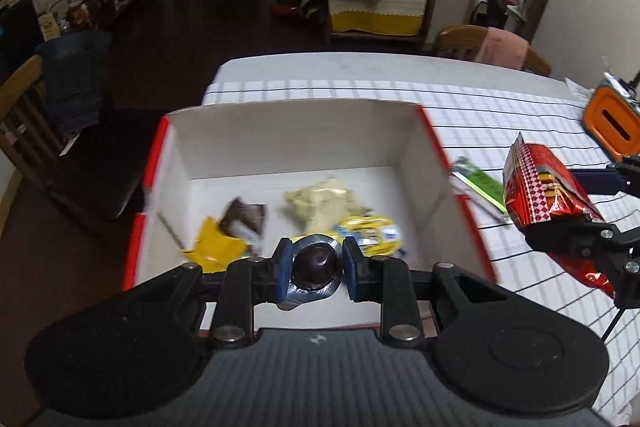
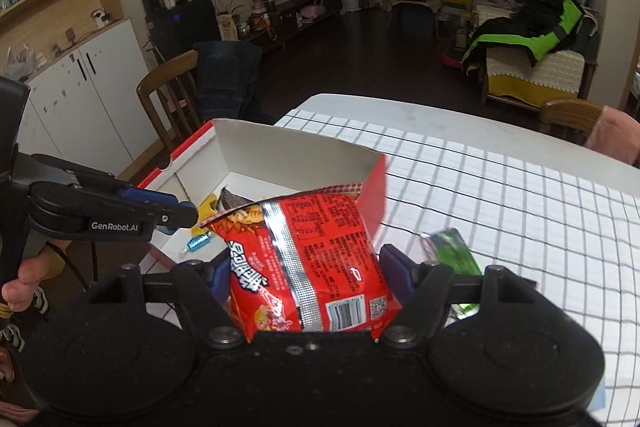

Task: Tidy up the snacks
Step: 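Carry the chip bag and round chocolate over the red box with both grippers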

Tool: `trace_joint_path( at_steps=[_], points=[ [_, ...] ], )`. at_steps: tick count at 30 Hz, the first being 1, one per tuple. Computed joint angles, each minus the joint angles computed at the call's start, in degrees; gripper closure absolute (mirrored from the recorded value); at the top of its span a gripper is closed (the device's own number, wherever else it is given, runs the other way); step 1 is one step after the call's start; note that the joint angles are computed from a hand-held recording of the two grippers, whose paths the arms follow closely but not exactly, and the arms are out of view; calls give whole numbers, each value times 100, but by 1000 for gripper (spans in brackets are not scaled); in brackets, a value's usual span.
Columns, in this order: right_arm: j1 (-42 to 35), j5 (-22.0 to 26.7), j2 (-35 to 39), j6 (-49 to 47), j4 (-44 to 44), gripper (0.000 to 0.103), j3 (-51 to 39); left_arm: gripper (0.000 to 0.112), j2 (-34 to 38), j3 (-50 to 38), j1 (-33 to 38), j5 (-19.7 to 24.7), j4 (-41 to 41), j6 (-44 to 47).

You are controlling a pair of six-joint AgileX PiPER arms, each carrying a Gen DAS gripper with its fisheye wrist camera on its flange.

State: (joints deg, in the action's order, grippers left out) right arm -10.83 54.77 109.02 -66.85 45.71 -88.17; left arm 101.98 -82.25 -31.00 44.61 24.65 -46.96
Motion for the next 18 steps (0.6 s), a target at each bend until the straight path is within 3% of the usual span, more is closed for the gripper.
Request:
trace_joint_path(
  at_steps=[13, 18],
  points=[
    [1467, -1044, 765, 936, -1353, 30, -579, 87, 309, 162, 888, -261, -357, 1196],
    [1812, -1237, 1224, 1274, -1929, 30, -1028, 86, 612, -110, 978, -147, -590, 1681]
  ],
)
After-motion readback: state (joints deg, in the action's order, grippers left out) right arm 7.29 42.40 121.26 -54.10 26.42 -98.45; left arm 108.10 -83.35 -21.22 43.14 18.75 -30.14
